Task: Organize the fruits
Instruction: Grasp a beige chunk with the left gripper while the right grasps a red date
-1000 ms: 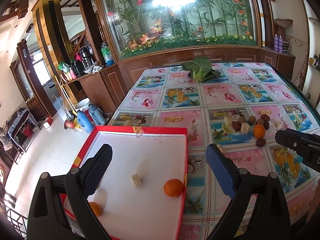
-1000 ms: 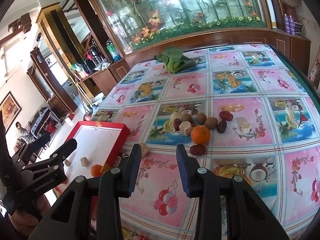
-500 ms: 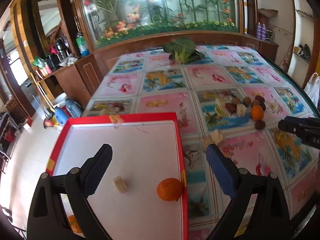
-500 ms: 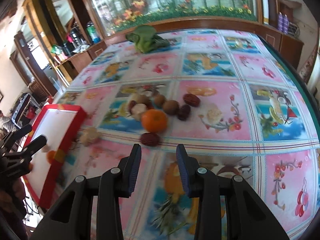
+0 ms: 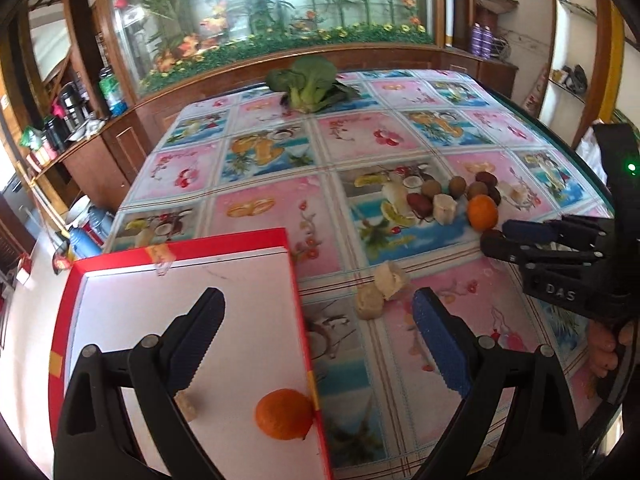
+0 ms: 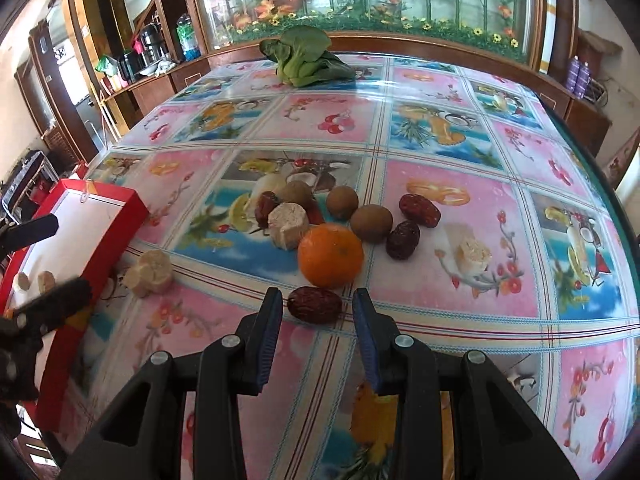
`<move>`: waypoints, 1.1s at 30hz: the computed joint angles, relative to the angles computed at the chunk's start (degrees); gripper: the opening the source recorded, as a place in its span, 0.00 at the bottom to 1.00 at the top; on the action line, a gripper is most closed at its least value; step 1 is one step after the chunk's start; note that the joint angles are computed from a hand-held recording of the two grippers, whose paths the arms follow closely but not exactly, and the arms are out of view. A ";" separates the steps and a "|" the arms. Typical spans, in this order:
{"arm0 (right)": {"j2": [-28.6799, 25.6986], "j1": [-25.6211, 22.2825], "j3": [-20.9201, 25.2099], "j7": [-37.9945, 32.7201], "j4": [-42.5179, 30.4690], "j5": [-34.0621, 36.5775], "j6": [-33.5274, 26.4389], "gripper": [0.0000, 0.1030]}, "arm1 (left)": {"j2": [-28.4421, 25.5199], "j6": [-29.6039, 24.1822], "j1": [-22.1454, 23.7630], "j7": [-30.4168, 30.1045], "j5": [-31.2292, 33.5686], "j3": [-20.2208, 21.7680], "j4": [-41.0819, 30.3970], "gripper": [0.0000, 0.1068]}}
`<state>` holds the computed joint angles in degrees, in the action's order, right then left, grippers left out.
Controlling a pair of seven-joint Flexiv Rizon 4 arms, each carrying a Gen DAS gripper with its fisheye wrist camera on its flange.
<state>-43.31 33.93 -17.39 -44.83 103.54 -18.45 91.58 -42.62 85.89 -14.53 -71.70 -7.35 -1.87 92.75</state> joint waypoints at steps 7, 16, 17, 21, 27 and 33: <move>-0.66 -0.71 0.58 -0.28 -0.23 1.22 1.84 0.34 | -2.84 -7.36 1.84 6.43 -0.22 -3.85 -4.64 0.61; -1.17 -2.45 2.82 -2.35 -0.47 4.42 4.72 0.32 | -5.97 -14.28 1.46 8.16 -2.07 -4.30 -10.24 0.54; -1.18 -2.61 3.05 -2.61 -0.53 4.69 4.78 0.31 | -6.33 -15.00 1.42 8.57 -2.17 -4.51 -10.85 0.54; -1.14 -3.24 4.01 -3.50 -0.71 5.50 4.82 0.29 | -7.27 -17.33 0.46 8.53 -1.88 -3.52 -13.05 0.44; -0.98 -5.29 6.68 -4.61 -0.95 6.25 5.27 0.26 | -7.34 -18.37 0.39 8.73 -1.94 -3.54 -13.34 0.34; -0.94 -6.39 8.27 -5.82 -0.78 7.29 7.33 0.26 | -6.26 -16.66 0.70 8.26 -2.54 -4.36 -11.63 0.27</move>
